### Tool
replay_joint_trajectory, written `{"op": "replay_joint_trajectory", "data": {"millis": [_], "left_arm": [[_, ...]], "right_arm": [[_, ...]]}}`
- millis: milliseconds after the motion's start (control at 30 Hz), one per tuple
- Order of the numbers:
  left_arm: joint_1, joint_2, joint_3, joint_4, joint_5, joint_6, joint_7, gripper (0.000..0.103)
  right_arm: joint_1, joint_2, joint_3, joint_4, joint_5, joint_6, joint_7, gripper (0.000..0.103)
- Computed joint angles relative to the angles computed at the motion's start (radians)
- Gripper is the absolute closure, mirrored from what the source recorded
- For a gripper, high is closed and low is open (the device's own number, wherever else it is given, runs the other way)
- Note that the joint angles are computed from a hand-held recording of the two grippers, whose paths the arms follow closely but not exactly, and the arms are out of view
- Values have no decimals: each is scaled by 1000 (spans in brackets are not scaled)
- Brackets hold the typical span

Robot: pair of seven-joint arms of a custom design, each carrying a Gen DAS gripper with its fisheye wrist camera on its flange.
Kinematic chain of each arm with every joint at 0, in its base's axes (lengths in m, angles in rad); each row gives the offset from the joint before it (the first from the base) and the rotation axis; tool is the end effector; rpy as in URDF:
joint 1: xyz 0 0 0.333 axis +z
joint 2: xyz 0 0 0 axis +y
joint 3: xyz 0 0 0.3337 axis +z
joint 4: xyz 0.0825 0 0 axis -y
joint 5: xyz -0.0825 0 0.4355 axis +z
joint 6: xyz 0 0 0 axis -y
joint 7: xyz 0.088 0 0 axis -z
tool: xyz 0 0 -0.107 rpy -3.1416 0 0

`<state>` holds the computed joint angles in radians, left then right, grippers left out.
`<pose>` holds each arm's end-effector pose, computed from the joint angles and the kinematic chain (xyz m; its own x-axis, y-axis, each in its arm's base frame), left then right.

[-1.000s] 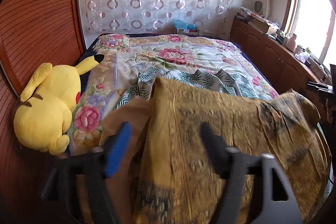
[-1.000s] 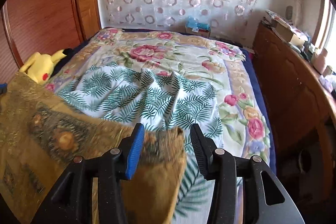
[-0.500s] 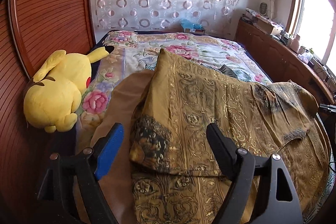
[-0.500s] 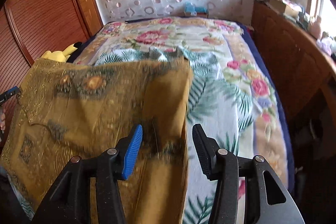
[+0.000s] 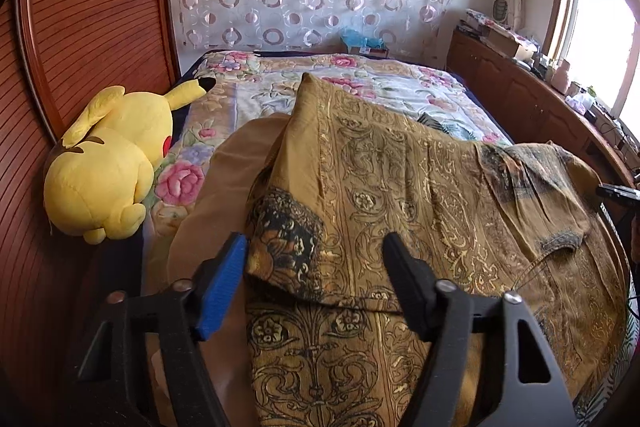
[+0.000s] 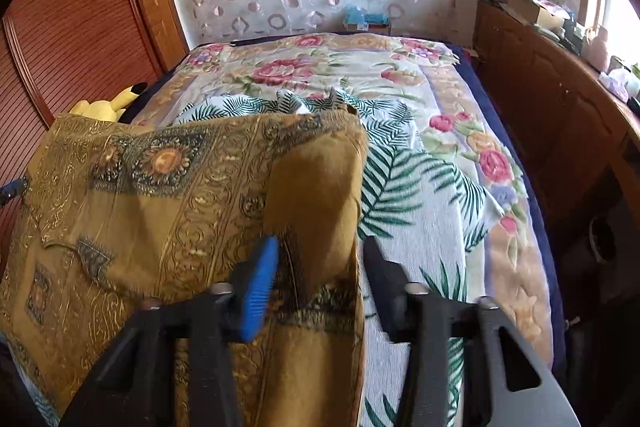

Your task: Fold small clothes

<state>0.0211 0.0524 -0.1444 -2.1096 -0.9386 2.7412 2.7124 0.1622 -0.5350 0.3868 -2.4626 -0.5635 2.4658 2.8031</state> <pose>0.6298 -0.0452 0.4330 -0.4932 -0.8669 0.0722 -0.6369 0.3033 -0.7087 0.3986 0.2604 0.5210 -0.2937 -0.9544 -0.0541 -0.6652 0.2447 -0.7054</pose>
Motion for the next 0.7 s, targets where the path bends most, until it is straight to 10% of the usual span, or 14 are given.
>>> {"op": "replay_joint_trajectory", "data": {"millis": [300, 433, 700], "left_arm": [[-1, -3, 4, -9, 30, 8, -23, 53], [1, 2, 6, -5, 81, -4, -62, 93], [-10, -46, 14, -21, -14, -49, 21, 101]], "right_arm": [[1, 68, 0, 25, -78, 61, 7, 95], [15, 54, -17, 13, -72, 74, -16, 97], [-12, 13, 0, -19, -71, 131, -10, 101]]}}
